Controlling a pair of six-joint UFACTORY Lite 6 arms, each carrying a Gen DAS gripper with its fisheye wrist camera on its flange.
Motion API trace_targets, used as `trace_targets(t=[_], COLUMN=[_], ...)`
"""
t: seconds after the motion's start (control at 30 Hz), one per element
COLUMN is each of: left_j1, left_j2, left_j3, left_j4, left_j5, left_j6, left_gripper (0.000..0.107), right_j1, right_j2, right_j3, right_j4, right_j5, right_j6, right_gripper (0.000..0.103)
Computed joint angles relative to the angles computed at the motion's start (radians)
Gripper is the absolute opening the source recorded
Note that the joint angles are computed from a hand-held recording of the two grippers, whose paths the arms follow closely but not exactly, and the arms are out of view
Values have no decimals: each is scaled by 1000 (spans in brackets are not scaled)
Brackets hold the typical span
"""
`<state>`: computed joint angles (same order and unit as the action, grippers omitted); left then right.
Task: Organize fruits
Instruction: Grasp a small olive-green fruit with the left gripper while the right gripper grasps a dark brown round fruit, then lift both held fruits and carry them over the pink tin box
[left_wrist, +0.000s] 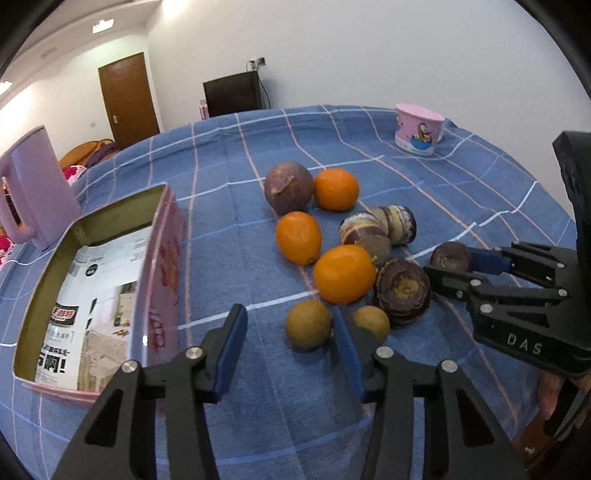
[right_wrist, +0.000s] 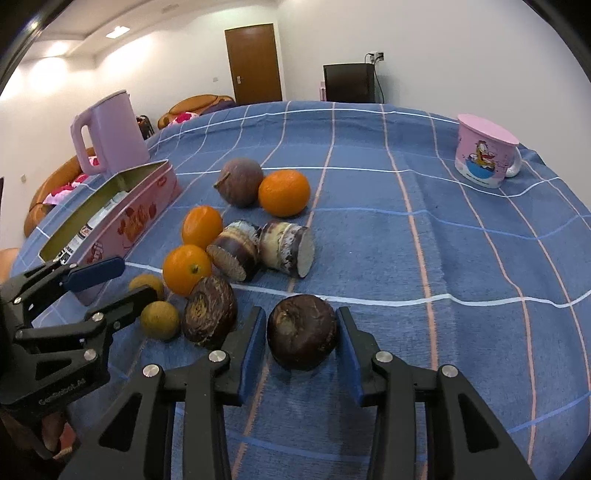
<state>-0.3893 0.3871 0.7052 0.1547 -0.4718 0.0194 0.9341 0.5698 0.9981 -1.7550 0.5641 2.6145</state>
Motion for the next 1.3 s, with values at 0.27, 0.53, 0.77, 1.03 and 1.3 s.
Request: trace_targets(t=[0.27,0.53,0.77,1.03,1.3], left_j1=[-23,11,16,16,18], left_j2=[23,-11,-41,-76,-103], left_j3=[26,-29,-78,-119,-148], left_j4=[-4,54,18,-1,-14], left_j5=[26,-45,-115,-159,-200], left_j6=[11,-48,-19,-7,-4], left_gripper=[28,28,28,28,28], right_j1=[4,27,49,73,95], right_j2=[-8,-8,-17,-27,-33], right_j3=[-17,-21,-40,-61,-75], right_j4=[-28,-50,-81,-118,-137], right_j5=[0,35,78,127,169], right_j6=[22,34,71,107,125], right_gripper=[40,38,38,38,38])
